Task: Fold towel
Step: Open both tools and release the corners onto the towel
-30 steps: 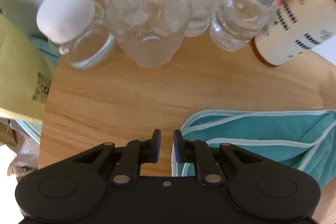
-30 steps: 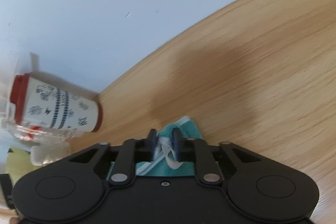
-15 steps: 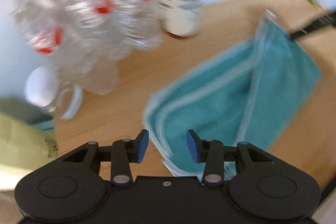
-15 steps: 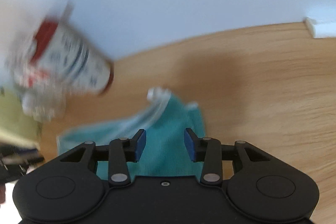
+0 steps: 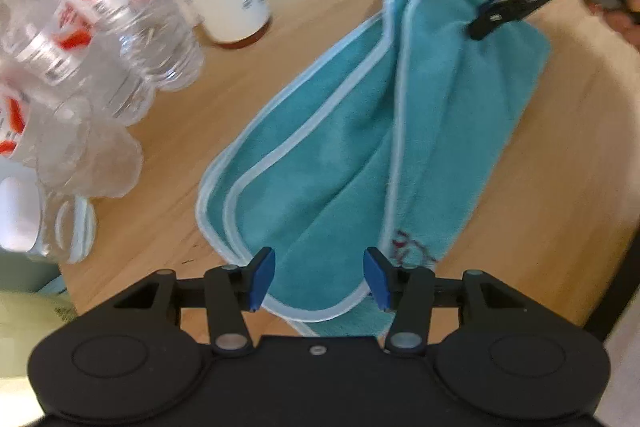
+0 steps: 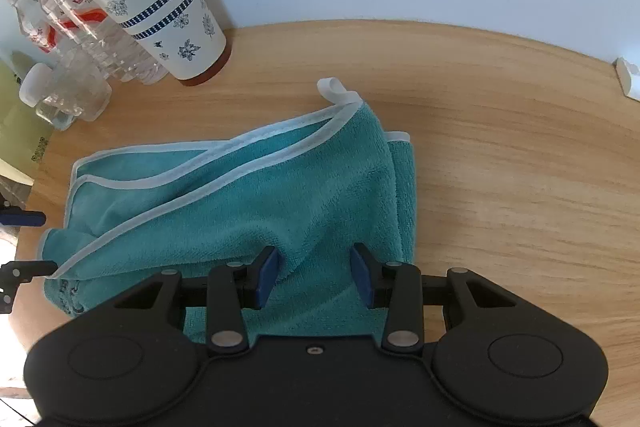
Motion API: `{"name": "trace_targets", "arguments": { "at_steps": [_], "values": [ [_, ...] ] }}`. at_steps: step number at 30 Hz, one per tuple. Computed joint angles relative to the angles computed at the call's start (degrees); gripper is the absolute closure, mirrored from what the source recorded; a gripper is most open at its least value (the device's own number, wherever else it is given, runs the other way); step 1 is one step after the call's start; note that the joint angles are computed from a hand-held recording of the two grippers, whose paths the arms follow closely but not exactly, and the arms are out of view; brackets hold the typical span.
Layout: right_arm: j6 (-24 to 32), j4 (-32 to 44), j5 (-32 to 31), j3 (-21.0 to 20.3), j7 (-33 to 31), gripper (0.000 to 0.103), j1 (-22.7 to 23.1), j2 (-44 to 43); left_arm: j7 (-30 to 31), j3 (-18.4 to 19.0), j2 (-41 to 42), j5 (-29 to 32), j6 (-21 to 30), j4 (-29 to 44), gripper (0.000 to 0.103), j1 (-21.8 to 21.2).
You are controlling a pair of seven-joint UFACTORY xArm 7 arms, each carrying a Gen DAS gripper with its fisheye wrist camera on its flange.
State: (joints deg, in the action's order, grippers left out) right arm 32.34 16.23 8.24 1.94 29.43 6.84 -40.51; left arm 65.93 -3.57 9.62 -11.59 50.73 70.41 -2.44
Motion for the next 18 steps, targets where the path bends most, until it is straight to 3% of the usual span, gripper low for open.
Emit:
{"name": "trace_targets", "arguments": {
  "at_steps": [2, 13, 14, 16, 17, 18],
  "values": [
    [-0.28, 0.12, 0.08, -0.19, -0.29, 0.058, 0.18, 0.43, 1.98, -0.04, -0.5, -1.84, 2.83, 0.88, 0.041, 0.73],
    [-0.31, 0.25, -0.21, -0.24, -1.75, 0.058, 0.42, 0.76, 3.62, -0.44, 0.8, 1.35, -2.48, -2.88, 0.04, -0.84],
    [-0.18, 0.46, -0.43, -0.21, -2.18, 0.058, 0.5, 1.03, 4.03, -0.51, 1.1, 0.96, -2.95, -2.92, 0.042, -0.7],
    [0.14, 0.95, -0.74, -0.19, -2.92, 0.058, 0.57, 1.64, 3.93, -0.53, 1.88, 0.66, -3.49, -2.53, 0.06, -0.56],
    [0.58, 1.36, -0.89, -0.17, -3.28, 0.058, 0.6, 2.02, 3.33, -0.44, 2.63, 0.98, -3.24, -1.79, 0.075, -0.57],
    [0.95, 1.6, -0.99, -0.14, -3.55, 0.058, 0.6, 2.18, 3.09, -0.43, 3.31, 1.0, -2.9, -1.01, 0.08, -0.43]
  ]
}}
